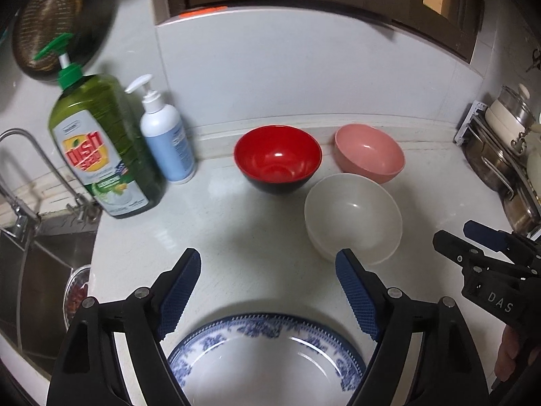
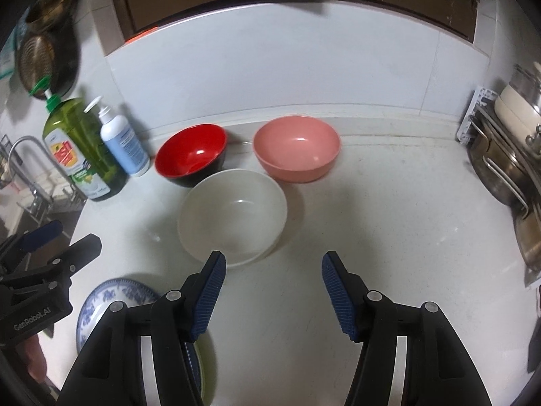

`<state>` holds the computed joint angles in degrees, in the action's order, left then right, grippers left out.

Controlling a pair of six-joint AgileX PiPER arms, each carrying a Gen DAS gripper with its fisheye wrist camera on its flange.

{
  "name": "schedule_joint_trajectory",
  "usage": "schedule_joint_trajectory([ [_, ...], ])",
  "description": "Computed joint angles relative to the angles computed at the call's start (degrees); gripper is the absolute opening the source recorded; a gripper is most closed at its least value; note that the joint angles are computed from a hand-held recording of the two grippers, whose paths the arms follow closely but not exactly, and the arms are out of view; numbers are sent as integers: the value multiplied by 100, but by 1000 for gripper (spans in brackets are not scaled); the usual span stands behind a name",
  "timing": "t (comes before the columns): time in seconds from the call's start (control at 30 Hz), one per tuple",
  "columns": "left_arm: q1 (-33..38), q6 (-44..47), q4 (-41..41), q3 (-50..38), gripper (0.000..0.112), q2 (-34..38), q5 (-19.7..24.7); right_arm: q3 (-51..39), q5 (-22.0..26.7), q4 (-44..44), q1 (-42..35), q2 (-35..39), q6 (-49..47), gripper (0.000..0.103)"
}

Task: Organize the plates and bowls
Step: 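Move both grippers forward to the rim of the cream bowl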

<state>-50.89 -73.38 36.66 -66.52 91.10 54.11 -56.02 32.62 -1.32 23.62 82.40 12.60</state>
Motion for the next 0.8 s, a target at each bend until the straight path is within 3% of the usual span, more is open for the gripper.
schedule_joint_trajectory([
  [0.47,921,1386,-779,-560,77,986,-921,-704,-25,218,-257,1150,-111,60],
  [0.8,1239,2162,-1391,-1152,63,1761,-1097,-1183,78,539,-342,1824,-366,54],
])
